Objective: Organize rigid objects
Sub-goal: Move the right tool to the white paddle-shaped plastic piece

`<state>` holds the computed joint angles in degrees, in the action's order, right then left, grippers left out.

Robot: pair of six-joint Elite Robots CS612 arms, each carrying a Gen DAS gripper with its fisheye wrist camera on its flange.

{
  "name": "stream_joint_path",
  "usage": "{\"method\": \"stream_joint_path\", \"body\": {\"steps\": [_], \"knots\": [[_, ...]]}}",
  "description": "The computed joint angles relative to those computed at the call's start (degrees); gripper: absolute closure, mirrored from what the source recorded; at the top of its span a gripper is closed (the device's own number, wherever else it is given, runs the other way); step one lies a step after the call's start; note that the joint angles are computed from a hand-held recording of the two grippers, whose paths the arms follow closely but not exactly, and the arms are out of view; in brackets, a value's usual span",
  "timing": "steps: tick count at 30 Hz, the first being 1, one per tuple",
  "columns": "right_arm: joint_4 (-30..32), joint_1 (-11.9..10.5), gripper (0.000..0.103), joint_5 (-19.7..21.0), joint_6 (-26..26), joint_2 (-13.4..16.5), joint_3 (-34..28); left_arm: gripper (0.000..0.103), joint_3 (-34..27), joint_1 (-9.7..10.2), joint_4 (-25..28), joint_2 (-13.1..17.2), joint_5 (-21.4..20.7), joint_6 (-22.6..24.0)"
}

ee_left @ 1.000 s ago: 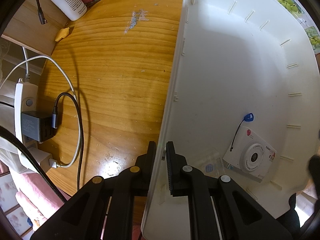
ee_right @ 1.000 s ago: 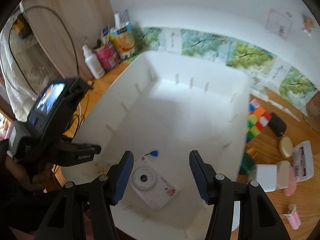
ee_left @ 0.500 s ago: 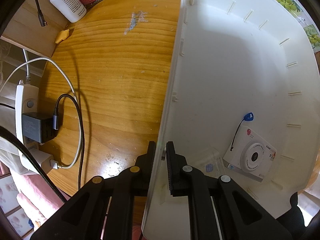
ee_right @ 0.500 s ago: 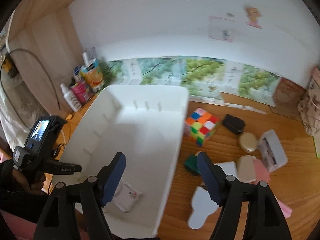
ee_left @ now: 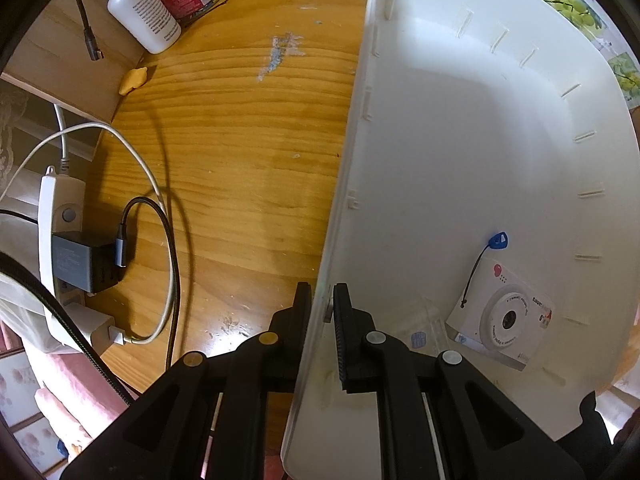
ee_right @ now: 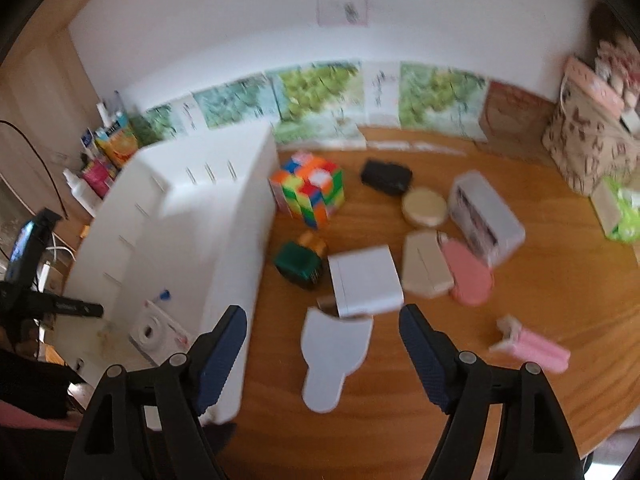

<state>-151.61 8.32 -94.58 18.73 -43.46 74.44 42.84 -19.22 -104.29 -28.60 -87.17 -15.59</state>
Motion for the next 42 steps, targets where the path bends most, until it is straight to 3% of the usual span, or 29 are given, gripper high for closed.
{"method": "stream_joint_path", "body": {"steps": [9,23,29,35,42], "knots": [[3.9,-0.3,0.024,2.2,3.0,0.8,1.0,0.091,-0.5,-0.13,0.5,0.1,0.2,0.9],[9.5,-0.1,0.024,1.8,2.1,3.1,-1.1,0.091,-1.0,-0.42,0.8,0.3,0.4,1.0],[8.5,0.0,0.030,0.6,1.4,3.5,-1.3,0.091,-0.9,-0.41,0.7,0.3,0.4,1.1],[6.0,-0.2,0.048,1.4,0.6,3.4,-0.9,0.091,-0.2,-0.39,-0.9,0.1,0.3,2.2],[5.3,-0.5,0.048,1.9,1.1,3.9,-1.5,0.091,-0.2,-0.40,-0.9,0.1,0.4,2.3]]}}
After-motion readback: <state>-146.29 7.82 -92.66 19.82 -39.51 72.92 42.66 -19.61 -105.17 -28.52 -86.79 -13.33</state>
